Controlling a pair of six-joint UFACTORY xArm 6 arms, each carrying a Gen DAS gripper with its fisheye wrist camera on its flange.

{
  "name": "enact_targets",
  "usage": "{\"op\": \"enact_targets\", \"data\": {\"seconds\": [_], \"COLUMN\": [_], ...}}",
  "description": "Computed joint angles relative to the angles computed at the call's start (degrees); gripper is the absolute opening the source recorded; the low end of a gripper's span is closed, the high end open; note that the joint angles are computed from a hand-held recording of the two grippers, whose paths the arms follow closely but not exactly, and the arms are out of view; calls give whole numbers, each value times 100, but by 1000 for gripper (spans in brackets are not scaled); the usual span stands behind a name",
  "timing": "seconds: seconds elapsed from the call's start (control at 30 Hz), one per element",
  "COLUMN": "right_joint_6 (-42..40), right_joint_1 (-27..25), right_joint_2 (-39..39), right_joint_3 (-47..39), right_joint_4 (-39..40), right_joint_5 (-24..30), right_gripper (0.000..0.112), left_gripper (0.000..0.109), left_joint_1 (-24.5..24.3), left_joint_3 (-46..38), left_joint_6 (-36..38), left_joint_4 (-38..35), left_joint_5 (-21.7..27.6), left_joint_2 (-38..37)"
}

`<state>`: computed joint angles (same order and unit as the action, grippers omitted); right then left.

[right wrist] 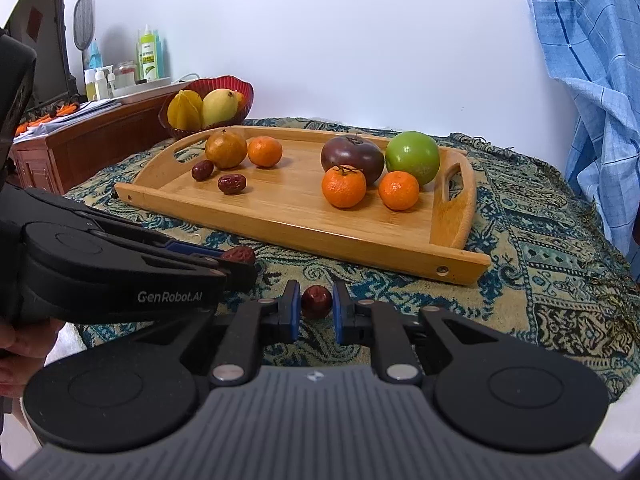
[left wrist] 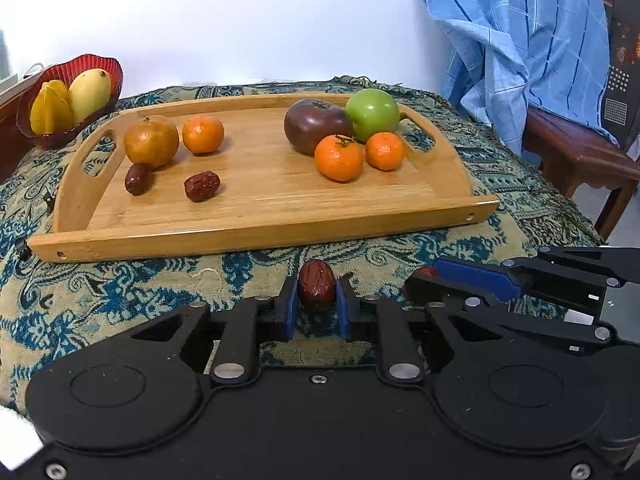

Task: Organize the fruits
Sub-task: 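Carry both red dates onto the tray with both tools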

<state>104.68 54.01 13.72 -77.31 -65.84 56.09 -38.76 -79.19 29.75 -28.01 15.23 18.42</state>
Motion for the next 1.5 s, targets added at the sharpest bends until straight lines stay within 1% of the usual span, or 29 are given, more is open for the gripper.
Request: {"op": "enact_targets", "data": {"seconds": [0.37,0.53,0.73,0.93,1.13,1.33,1.5], "right_joint_6": [156,187,239,300,389,453,480], "right_joint_1": [-10,-30,-66,-154,-229,-313,-403], "right_joint_2": [23,76,174,330,433,577,705], "right_joint_3": [-78,-191,-392,-643,-813,-1034,-1229], "right_joint_4": [-186,-282,-423,-528,-638,-722,-760], "right_joint_5": [78,119,176,181,213,223,189], "right_gripper": [20,20,20,20,20,20,20], "left_gripper": [19,19,19,19,19,19,19], "left_joint_1": [9,44,102,170,232,298,364], "left_joint_3": [15,-49,-207,-446,-780,-1146,-1516], "left_joint_6": [-112,-396,-455,-644,-677,-901,-1039], "left_joint_4": [69,323,402,599,642,940,970], "left_joint_5": [-144,-176,-247,-282,-219,-168,3], "left_joint_2": [-7,20,85,205,389,595,800]}}
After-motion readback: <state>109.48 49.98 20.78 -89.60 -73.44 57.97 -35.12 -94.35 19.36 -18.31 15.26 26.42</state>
